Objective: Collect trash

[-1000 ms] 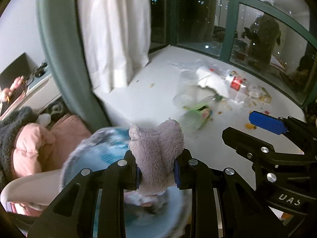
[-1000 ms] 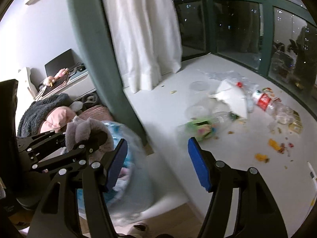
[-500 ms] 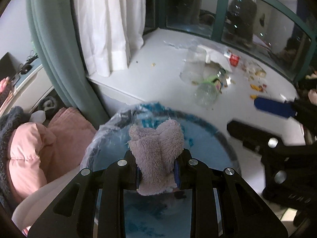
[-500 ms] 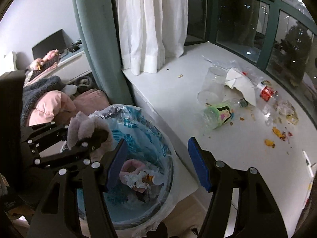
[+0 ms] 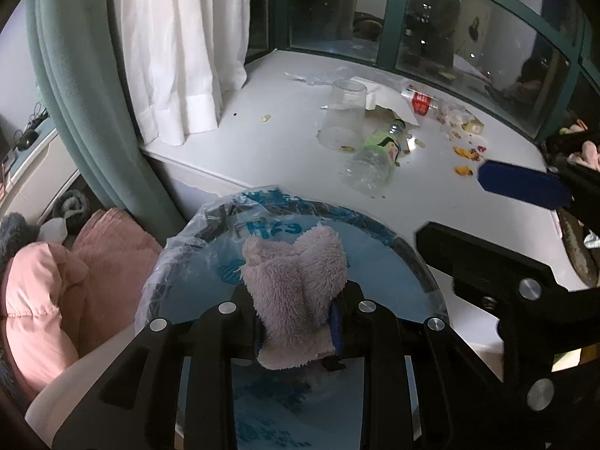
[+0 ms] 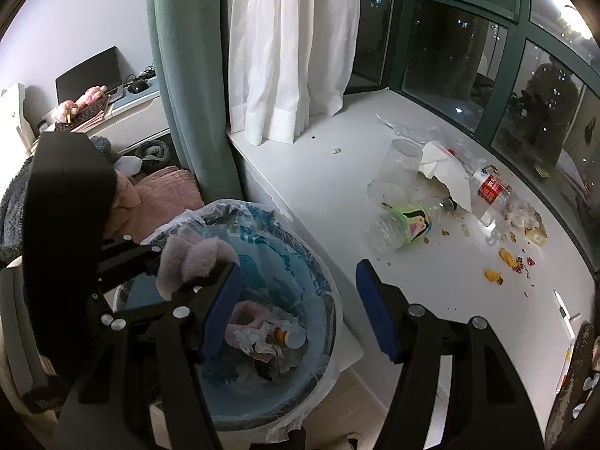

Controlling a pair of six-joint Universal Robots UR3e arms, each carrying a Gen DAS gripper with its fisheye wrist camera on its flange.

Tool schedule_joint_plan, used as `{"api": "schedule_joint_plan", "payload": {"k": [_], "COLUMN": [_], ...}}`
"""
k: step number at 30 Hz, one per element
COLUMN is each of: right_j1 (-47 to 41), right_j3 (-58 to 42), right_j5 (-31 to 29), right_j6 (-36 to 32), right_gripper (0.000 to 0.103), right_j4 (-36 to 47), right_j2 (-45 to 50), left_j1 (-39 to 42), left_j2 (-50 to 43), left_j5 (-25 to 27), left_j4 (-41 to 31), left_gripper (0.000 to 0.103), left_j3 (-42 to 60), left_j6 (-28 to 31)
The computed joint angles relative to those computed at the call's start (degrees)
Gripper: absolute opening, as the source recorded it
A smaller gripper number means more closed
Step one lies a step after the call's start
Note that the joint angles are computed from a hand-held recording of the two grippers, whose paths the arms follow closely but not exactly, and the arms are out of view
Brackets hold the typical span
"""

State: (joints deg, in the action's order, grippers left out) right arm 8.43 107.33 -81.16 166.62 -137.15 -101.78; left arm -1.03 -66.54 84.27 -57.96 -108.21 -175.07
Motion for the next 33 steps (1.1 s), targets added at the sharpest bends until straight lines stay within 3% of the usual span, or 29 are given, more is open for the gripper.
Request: {"api": "schedule_joint_plan", "payload": {"k": [5, 9, 13, 15, 33], "right_j1": [0.8, 1.3, 1.2, 1.2, 0.9], "right_j3": [0.0, -0.2, -0.2, -0.4, -2.0], "right_j5": [-1.4, -1.6, -0.8, -0.7, 0.5], "right_j6": [-0.1, 0.0, 0.2, 0.6, 3.8], "right_gripper": [0.061, 0.061, 0.061, 0.061, 0.061], "right_j4": [-0.5, -1.0, -1.5, -1.6, -2.2], "right_j2": [-0.3, 0.0, 0.3, 0.5, 3.1], "left_j1": [3.0, 3.5, 4.5, 3.4, 6.3], "left_j2": [1.2, 2.2, 3.2, 2.7, 2.7], "left_j5": [-3.0, -3.0, -4.5, -2.8, -3.5], "left_j4": [-1.3, -0.4, -0.7, -1.0, -3.7], "left_gripper": [0.045, 0.07, 0.079, 0.084, 0.086], "left_j3": [-0.6, -1.3, -1.5, -1.0, 1.3], "left_j6": [0.7, 0.2, 1.6, 2.1, 1.7]}}
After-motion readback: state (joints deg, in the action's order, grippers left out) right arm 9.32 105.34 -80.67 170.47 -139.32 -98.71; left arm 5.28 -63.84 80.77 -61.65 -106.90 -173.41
